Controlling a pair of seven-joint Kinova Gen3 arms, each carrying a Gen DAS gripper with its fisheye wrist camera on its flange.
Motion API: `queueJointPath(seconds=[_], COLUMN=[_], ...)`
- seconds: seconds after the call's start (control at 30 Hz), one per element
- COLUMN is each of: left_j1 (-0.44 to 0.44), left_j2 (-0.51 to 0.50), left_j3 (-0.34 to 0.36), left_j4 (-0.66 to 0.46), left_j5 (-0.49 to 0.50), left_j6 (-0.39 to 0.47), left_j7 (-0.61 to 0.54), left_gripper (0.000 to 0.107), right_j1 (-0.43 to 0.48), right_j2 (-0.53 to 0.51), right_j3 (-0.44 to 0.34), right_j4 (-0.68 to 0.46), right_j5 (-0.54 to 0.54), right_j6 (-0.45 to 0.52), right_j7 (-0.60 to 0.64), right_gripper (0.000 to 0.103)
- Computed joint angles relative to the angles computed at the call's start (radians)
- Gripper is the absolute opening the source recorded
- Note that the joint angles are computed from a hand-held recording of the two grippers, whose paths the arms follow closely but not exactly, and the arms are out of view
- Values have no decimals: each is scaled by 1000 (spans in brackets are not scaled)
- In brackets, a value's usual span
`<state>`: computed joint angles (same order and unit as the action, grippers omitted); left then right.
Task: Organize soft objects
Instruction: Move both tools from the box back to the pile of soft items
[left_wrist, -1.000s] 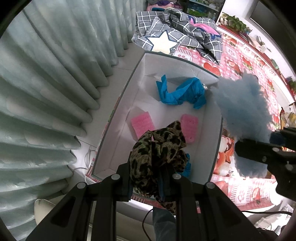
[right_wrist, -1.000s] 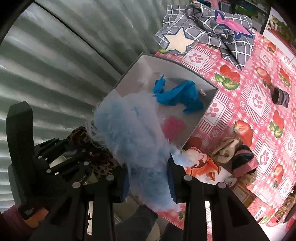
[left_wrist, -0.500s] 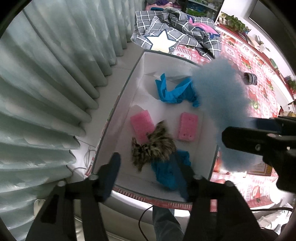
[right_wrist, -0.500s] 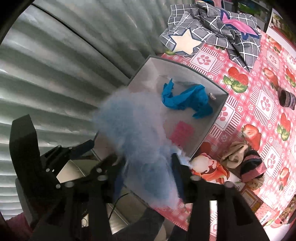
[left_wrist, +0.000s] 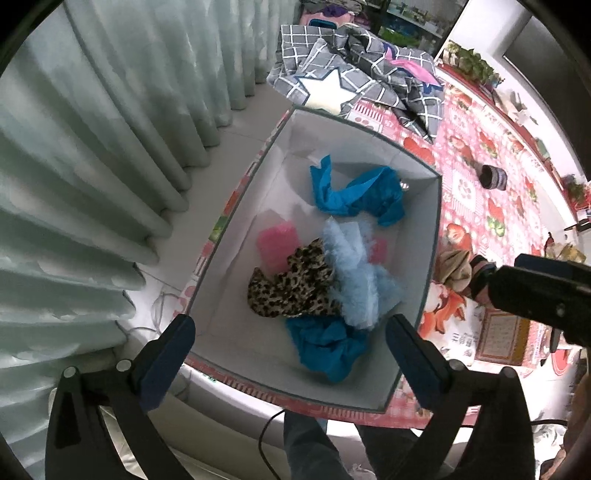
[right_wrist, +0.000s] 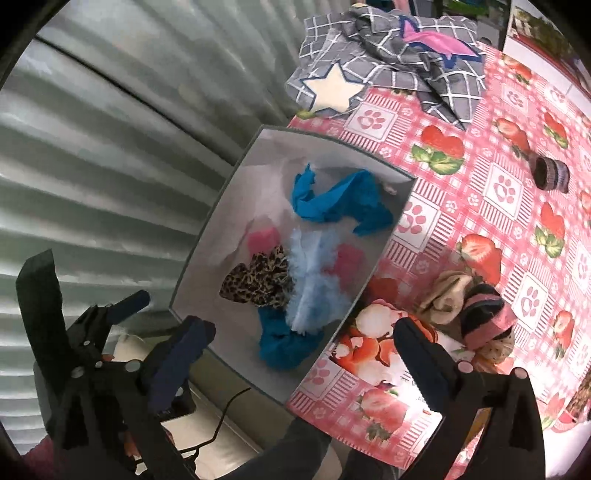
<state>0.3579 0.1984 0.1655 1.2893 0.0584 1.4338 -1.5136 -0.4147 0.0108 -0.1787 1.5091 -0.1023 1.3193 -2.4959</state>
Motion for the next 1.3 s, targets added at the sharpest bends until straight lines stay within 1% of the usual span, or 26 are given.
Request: queueJointPath(seconds=[0.13,0.2,0.27,0.37,0.5,0.53,0.63,0.73,0.83,0.9,0.97,1.03,1.07,1.1,1.17,1.23,1.3], left_j1=[-5,-3,3,16,71,89,156,224,282,314,340,365,376,386,404,417,431], left_j2=[7,16,29,43,76,88,132,179,220,244,268,290,300,311,332,348,366], left_j3=[6,12,19,30,48,53,62,64,58,51,45,36,31,26,16,8,-1], left_j4=[-15,-30,-52,-91,-163,-183,-244,-298,-347,-376,-408,-438,-450,-463,-488,-506,-525], left_j5=[40,61,80,116,107,99,64,30,2,-12,-24,-41,-49,-57,-72,-84,-99], left_j6=[5,14,26,36,56,64,92,123,151,170,191,210,218,228,250,268,287], left_j7=[-9,-13,-18,-25,-29,-29,-27,-25,-11,-1,8,17,22,28,40,48,58], left_gripper=[103,103,103,103,103,103,103,103,103,103,103,103,103,103,103,103,103], right_j1=[8,23,46,91,168,201,340,479,611,681,728,732,746,742,685,593,507], right_j2=[-26,-52,-84,-145,-231,-258,-314,-360,-370,-357,-340,-306,-293,-268,-210,-130,-64], right_j3=[4,12,24,42,83,92,81,79,79,82,94,130,132,144,208,298,390], right_j4=[-6,4,14,27,60,75,109,157,203,240,281,325,347,363,396,426,444], right_j5=[12,-1,-14,-16,-35,-43,-67,-98,-139,-170,-198,-226,-241,-256,-285,-324,-358], right_j6=[20,22,31,74,137,152,200,238,268,268,261,236,224,207,171,140,130], right_j7=[-26,-36,-49,-71,-75,-69,-28,44,155,236,318,399,440,480,562,643,724], right_gripper=[103,103,103,103,103,103,103,103,103,103,103,103,103,103,103,103,103])
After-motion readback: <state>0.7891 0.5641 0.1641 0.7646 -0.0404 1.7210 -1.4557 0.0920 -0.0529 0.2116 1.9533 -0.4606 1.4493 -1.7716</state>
